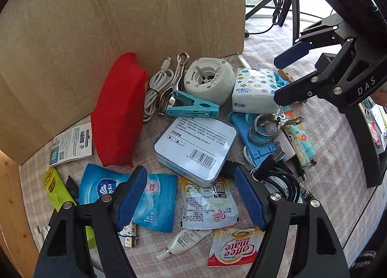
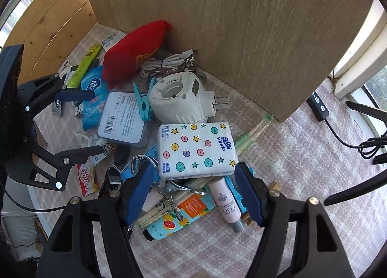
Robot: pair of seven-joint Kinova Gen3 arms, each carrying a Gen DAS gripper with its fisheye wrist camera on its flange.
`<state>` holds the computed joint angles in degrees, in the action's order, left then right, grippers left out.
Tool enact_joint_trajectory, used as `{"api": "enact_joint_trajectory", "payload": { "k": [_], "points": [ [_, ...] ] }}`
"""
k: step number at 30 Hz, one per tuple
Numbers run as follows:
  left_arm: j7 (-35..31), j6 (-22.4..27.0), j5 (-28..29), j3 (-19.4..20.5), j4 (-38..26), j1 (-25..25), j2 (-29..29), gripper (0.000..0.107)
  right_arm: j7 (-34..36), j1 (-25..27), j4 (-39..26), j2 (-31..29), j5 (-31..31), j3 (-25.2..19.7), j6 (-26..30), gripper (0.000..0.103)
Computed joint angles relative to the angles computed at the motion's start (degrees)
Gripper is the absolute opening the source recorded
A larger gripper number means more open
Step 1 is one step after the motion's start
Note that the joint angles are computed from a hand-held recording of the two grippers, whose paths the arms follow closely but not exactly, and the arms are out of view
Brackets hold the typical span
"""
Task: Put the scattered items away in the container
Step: 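Grasp the Vinda tissue pack with the right gripper while the left approaches the metal tin, then lift the Vinda pack with the right gripper while the left grasps the metal tin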
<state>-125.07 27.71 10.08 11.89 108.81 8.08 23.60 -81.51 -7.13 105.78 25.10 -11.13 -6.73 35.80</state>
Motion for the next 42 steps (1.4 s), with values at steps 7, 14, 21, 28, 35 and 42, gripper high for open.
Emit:
{"api": "enact_joint_trajectory", "payload": {
  "k": [7, 14, 21, 28, 35, 42],
  "points": [
    [-2.3, 2.2, -1.3, -0.1, -3.5, 0.6, 3.3, 0.075, 3.8, 1.9, -5.3, 3.8, -1.3, -1.0, 5.6, 0.068],
    [-3.9, 3.4, -1.1, 0.5, -5.5, 0.6, 5.4, 0.075, 5.9, 3.4, -10.6, 7.4, -3.0, -0.6, 11.4, 0.072],
    [-4.8, 3.7, 1.2, 1.6, -6.6, -0.5, 6.9, 0.075, 5.1, 1.4, -13.2, 9.9, -1.2, 0.3, 13.5, 0.075],
    [-6.6, 3.4, 3.6, 2.7, -6.2, -2.6, 7.3, 0.073, 3.9, 2.2, -13.2, 10.7, -2.3, 0.0, 13.0, 0.078],
    [-6.2, 0.6, 4.2, 2.4, -3.3, -2.0, 5.6, 0.072, 2.9, 3.8, -11.3, 9.0, -4.7, -0.4, 11.5, 0.074],
    [-11.4, 0.8, 11.9, 6.6, 1.2, -9.6, 1.6, 0.071, 4.8, 6.9, -7.3, 4.6, -9.9, -2.1, 9.6, 0.073]
  ]
}}
